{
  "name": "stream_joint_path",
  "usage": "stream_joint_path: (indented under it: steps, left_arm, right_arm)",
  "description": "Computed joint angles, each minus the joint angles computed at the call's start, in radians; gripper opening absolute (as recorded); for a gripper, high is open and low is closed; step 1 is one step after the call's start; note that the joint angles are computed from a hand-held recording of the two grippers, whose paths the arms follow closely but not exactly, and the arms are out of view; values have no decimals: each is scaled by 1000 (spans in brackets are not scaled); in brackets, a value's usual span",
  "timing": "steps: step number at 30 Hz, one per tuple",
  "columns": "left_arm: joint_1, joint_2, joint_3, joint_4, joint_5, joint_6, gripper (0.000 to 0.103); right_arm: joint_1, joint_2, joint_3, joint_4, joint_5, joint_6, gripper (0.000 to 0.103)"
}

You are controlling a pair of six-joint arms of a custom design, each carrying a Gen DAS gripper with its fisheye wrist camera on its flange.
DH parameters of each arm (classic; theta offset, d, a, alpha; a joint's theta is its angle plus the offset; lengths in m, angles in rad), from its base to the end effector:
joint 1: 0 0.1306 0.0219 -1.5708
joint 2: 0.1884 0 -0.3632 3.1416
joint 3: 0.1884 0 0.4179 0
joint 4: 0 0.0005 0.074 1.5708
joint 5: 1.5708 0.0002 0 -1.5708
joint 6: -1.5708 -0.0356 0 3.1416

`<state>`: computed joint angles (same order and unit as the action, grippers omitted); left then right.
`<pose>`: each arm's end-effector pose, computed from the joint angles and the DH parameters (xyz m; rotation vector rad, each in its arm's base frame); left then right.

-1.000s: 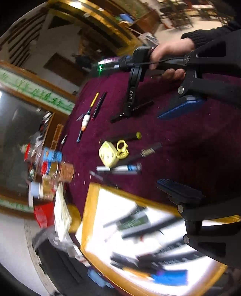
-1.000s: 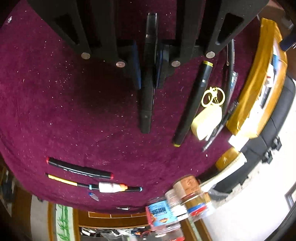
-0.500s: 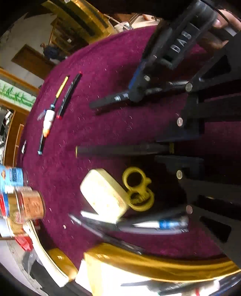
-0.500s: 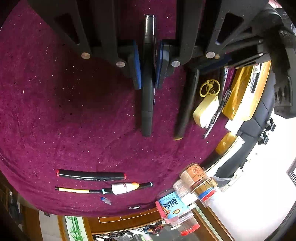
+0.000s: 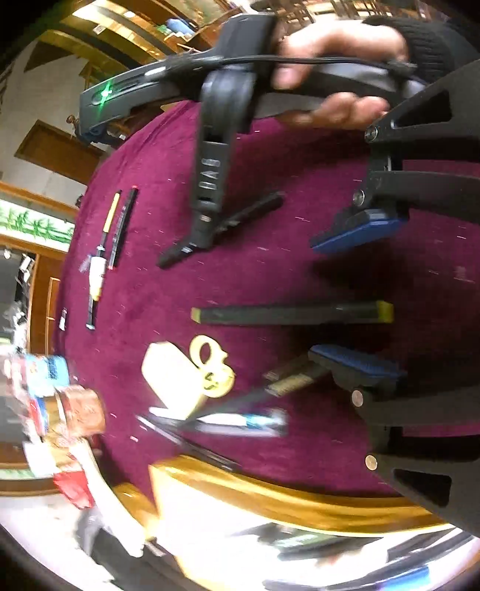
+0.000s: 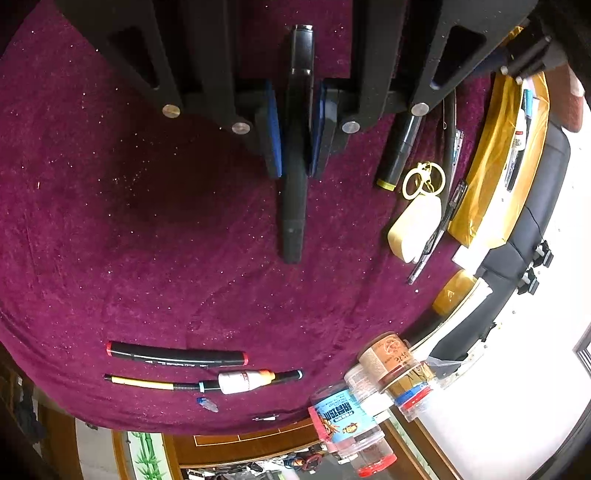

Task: Organize rigid objects
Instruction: 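Grasp a black marker with the left tool while the right tool grasps a black pen, then carry the black marker and black pen into the tray and open both tools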

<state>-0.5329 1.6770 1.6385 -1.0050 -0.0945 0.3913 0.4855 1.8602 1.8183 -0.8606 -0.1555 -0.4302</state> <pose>0.5181 -0.3023 0.3674 0.1521 2.6170 -0.2045 0.5937 0.3189 0.3498 -0.1394 2.5471 0.5695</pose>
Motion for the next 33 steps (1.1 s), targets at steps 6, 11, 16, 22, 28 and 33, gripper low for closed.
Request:
stream_joint_path:
  steps: [6,11,16,22,28,33]
  left_arm:
    - [22,103,100,-42,-47,24,14]
    - [59,-35,-68,71,108,83,13]
    - [131,-338,-335,222,212,213,14]
    - [257,-601,-530,241,114,299,14]
    - [400,-658,-590,206,123,306,14]
    - [441,-624,-610,229,158,323,14]
  right_arm:
    - [1,2,2,1,5,5,15]
    - [5,0,0,5,12,15,15]
    - [26,-34,-40,83,-14,66,14]
    - [73,-70,-69,163,-101,145,15]
    - [166,12,121,36,-183,200,15]
    - [244,189,401,-82,-204,234,15]
